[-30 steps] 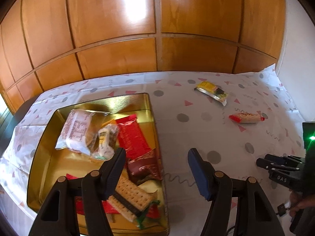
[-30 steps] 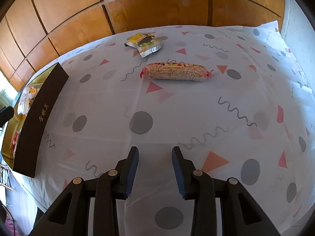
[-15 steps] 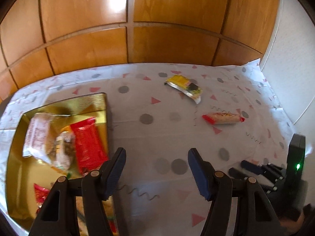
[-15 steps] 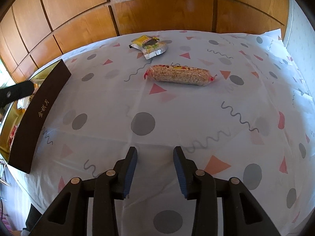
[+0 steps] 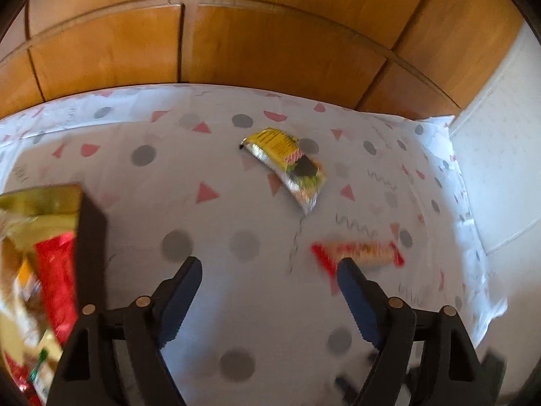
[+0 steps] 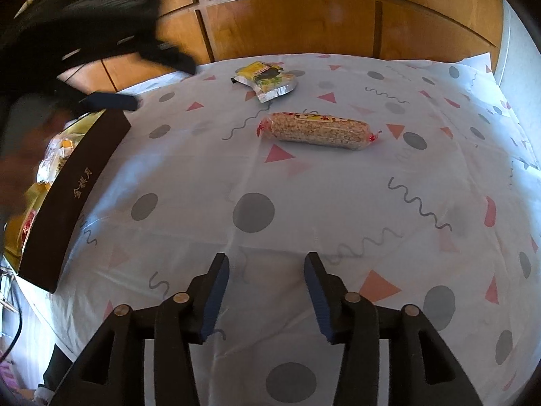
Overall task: Organize snacks
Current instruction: 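Grasp the yellow packet with the left gripper and lift it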
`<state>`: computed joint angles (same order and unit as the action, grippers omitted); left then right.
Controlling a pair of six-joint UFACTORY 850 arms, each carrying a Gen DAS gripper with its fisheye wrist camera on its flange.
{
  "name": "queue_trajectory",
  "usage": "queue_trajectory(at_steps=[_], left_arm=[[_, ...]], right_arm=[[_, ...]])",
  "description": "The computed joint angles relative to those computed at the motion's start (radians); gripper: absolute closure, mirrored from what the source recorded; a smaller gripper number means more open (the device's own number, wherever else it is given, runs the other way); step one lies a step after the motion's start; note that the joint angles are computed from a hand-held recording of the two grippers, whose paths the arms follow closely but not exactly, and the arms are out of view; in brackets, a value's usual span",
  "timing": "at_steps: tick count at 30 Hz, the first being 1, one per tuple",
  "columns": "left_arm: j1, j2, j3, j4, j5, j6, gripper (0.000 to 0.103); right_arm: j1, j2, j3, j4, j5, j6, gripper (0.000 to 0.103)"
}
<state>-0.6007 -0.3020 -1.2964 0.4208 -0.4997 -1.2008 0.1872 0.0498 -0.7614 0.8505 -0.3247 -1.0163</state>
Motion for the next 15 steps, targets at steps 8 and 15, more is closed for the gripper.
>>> queue_trajectory(at_steps=[8, 15], left_arm=[[0.065, -0.201, -0.238, -0.124, -0.056, 0.09, 0.013], [0.094, -0.377, -0.459, -0.129, -0.155, 0.114, 0.009]], right_arm=[[0.008, 0.004, 0.018, 0.104, 0.004, -0.174, 0.039], [-0.015, 0.0, 0.026, 0.248, -0.036, -0.359, 0.034]])
